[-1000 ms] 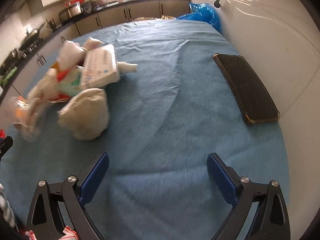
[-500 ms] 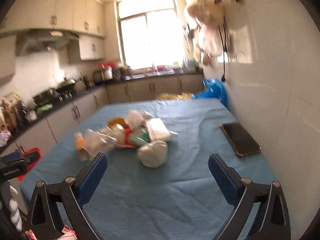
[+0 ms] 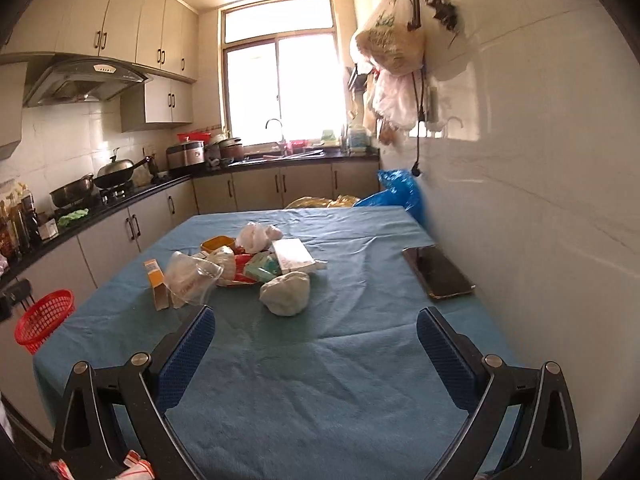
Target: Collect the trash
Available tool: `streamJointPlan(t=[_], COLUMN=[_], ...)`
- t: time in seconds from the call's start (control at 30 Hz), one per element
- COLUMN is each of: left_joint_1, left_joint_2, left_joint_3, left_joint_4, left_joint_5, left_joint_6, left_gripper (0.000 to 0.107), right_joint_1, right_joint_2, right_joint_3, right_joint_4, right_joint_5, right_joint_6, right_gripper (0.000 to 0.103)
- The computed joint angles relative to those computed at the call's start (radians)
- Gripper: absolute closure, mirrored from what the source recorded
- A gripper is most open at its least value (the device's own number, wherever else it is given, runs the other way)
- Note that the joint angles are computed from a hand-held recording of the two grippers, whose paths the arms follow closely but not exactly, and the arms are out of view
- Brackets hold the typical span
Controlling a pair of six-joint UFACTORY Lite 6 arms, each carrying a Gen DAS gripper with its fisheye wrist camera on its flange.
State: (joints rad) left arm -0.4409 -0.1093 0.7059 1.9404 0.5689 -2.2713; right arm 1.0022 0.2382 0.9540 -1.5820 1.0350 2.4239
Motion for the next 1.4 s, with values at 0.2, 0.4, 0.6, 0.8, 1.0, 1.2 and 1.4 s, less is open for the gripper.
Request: streamJointPlan(t=[0.2, 0.4, 0.6, 0.8, 1.0, 1.2, 1.4], left_joint_1=[0.015, 0.025, 0.08, 0.06, 0.071, 0.007, -0.079], left_joint_2=[-0.122, -0.308, -0.452, -0.516, -0.529, -0.53, -0.462], left_joint_3=[-0.094, -0.209, -0.267, -0.297, -0.304, -0.312, -0.282], left_joint_4=[0.012, -0.001, -0.015, -0.044, -0.046, -0.105, -0.154], left_joint_5=[0.025, 0.052, 0.006, 0.046, 0.034, 0.09, 0.174], left_joint_6=[-0.02, -0.005, 0.03, 0.044, 0.035, 0.089, 0.142], left_gripper=[0.004, 0.004, 0.004, 0.004, 0.004, 0.004, 0.004], right_joint_1=[0.095, 0.186, 0.248, 0.256, 0.256, 0.293, 0.276], right_joint_2=[-0.001, 0.005, 0.014, 0.024, 0.006, -0.013, -0.031], right_joint_3=[0.016, 0.06, 0.113, 0.137, 0.116, 0.078, 0.064], right_joint_4=[0.049, 0.059, 0.083, 0.083, 0.092, 0.102, 0.072], right_joint_5=[0.092, 0.168, 0.216, 0.2, 0.18, 0.198, 0.16], right_joint_6=[-0.036, -0.07, -0.115, -0.117, -0.088, -0.054, -0.058], right_gripper=[0.001, 0.0, 0.0, 0.0, 0.0, 0.0, 0.0])
